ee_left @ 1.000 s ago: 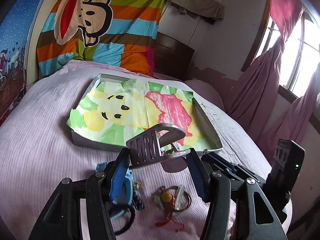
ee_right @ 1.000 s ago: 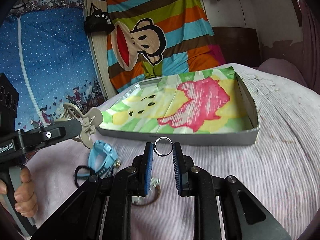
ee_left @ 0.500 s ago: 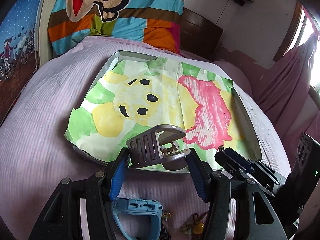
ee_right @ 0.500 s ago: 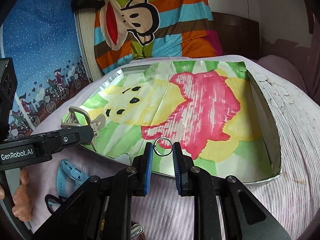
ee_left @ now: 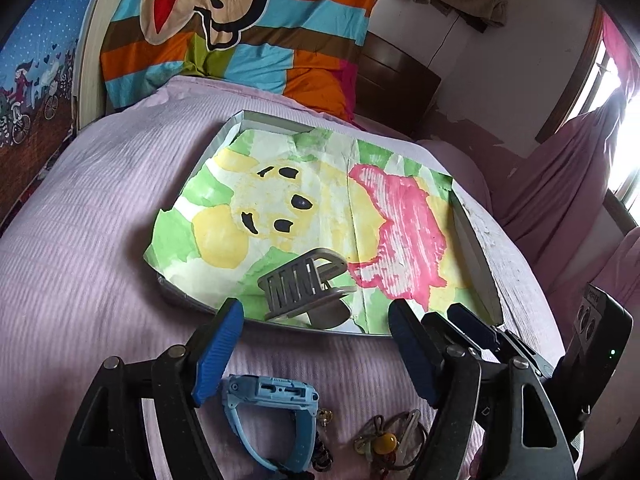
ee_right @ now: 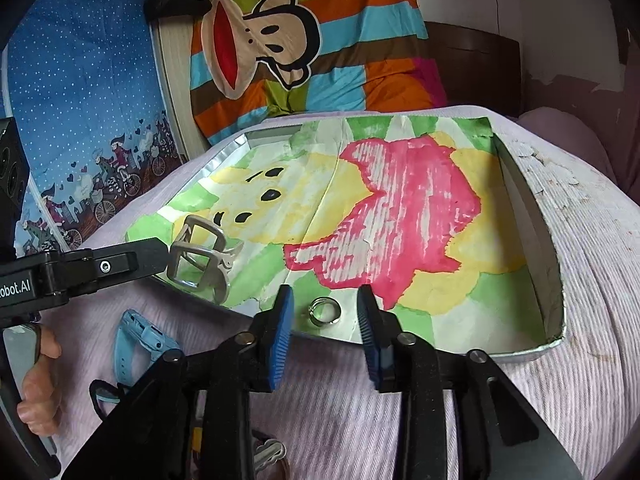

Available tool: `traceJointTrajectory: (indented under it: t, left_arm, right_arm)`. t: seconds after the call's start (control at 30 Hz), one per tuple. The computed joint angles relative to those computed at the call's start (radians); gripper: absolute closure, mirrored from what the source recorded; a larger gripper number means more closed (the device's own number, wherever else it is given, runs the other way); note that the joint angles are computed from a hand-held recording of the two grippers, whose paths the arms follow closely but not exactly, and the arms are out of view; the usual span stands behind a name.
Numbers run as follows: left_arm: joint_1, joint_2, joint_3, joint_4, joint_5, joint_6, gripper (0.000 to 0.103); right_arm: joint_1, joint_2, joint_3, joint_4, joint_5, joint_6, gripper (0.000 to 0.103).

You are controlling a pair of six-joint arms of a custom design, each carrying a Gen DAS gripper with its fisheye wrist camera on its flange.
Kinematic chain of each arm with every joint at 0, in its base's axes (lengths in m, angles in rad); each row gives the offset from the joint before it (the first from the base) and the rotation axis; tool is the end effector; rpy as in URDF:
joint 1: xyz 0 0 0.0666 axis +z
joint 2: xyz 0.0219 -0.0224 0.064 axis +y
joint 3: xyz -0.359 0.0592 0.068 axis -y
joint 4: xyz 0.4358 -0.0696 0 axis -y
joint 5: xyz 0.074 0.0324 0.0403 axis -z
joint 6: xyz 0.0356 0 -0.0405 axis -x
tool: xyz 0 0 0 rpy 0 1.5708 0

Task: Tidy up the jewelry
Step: 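Carry the ring and claw clip into the tray and open both tools, then withdraw both tools from the tray back over the pile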

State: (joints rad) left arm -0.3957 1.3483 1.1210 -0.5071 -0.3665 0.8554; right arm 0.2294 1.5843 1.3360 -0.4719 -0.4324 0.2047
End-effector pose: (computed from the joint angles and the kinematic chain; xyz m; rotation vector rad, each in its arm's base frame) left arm 0.4782 -0.1864 0.3255 -0.6933 2.1495 -0.2476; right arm 0.5780 0.1499 0.3113 -0.7032 2.1492 0.5068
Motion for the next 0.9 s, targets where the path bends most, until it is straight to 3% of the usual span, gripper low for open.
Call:
traceJointTrajectory:
  t: [0.13,0.4,0.63,0.9]
  left_arm:
    - [-0.045,-0.054,-0.046,0.017,-0.115,-0.011,0.007]
    - [-0.15,-0.139,-0.119,0.04,-0.367,-0.058,0.0]
    - [-0.244,-0.171,-0.154,0.017,-0.534,-0.07,0.0]
    - [-0.326,-0.19,-0.199,-0.046,-0.633,0.014,0.0]
  right_arm:
    - [-0.035,-0.078,-0.103,0.124,-0.046,-0.053,0.049]
    - [-0.094,-0.215,-0.274,0.334,-0.115,-0.152,0.012]
    - [-0.137,-0.328,-0.4,0.448,-0.156,-0.184,0.001]
    - [-0.179,-0.455,-0.512,0.48,-0.185,-0.149,0.001]
